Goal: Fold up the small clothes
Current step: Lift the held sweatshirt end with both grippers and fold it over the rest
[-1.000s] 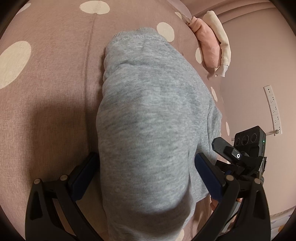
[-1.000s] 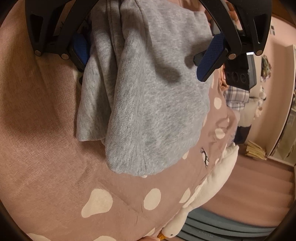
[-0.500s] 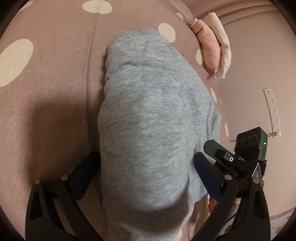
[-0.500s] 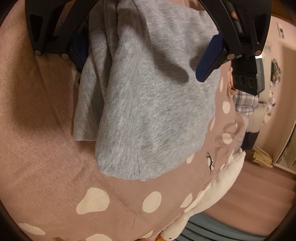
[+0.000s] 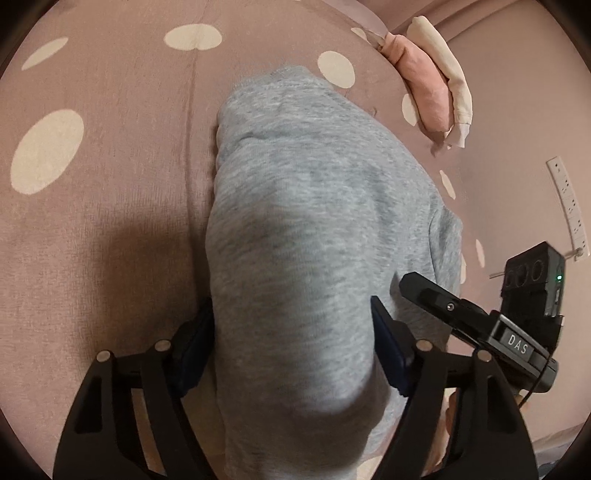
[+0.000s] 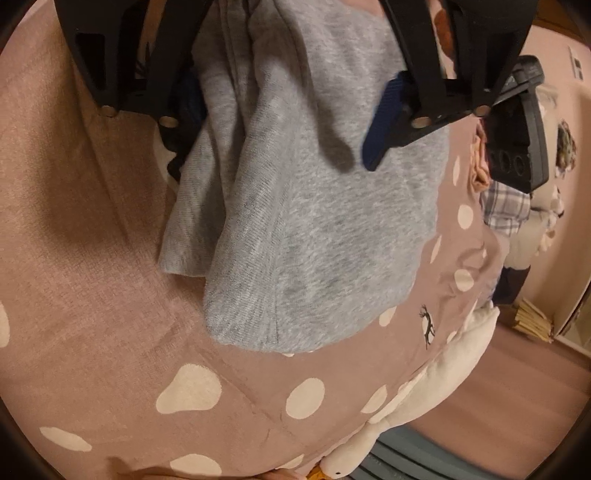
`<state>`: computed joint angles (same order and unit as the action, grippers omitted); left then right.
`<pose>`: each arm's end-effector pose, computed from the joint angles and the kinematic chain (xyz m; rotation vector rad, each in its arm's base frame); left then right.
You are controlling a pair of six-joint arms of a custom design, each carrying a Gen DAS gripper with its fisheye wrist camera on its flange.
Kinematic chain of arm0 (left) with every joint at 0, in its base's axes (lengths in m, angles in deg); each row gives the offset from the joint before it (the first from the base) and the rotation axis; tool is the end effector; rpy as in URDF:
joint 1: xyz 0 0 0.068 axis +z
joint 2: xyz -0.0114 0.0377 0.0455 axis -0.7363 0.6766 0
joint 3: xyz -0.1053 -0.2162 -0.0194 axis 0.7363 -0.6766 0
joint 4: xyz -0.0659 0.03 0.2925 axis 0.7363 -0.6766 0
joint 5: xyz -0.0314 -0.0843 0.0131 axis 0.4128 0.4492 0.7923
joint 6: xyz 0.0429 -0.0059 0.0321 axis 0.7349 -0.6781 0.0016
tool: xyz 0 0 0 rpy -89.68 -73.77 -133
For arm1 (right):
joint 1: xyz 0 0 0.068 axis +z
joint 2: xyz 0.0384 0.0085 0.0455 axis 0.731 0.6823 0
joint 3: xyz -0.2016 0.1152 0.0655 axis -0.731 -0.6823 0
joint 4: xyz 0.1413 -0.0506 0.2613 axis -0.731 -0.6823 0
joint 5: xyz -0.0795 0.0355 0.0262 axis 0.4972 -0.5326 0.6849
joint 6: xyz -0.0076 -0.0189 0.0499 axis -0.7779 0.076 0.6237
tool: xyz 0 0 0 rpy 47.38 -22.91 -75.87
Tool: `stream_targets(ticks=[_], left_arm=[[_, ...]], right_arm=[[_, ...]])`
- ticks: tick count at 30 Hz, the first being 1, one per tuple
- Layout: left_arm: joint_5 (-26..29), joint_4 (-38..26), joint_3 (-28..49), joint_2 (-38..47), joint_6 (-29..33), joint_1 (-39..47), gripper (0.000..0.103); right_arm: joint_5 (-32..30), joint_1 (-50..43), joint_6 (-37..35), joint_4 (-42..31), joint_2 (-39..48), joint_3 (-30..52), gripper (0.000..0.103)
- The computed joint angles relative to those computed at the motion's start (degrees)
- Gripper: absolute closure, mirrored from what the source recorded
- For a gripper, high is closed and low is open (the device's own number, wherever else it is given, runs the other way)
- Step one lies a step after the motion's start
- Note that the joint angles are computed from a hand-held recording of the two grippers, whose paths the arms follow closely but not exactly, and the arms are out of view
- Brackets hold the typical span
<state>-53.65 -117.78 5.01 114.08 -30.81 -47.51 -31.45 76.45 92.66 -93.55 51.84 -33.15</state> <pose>0.3900 -0.0216 0.1553 0.6033 2.7299 -0.8687 0.2468 0.1396 0.1404 0.6829 2.4037 0.7365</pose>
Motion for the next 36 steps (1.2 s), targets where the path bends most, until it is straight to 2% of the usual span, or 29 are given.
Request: stream_targets(ticks=[6, 8, 19, 24, 36], left_arm=[[-0.29, 1.2, -1.38, -1.29, 0.47, 0.42, 0.031], [-0.34, 1.67, -2.01, -1.79, 0.61, 0.54, 0.032], [-1.02, 5.89, -7.25, -7.5, 0.96, 0.4, 0.04], [-1.66, 7.93, -9.97, -11.1, 1.39, -0.06, 0.04], [-1.18, 7.57, -12.13, -14.68, 4.46, 3.23, 0.04]], right_arm=[[3.86, 1.93, -1.43, -3.2, -0.08, 1.65, 0.057], [5.32, 2.54, -1.96, -4.17, -0.26, 2.15, 0.069], [13.09, 7.39, -5.13, -7.1, 0.35, 6.35, 0.074], [16.82, 9.93, -6.85, -8.35, -0.06, 7.82, 0.075], [19.31, 13.63, -7.12, -8.31, 0.46, 9.66, 0.075]])
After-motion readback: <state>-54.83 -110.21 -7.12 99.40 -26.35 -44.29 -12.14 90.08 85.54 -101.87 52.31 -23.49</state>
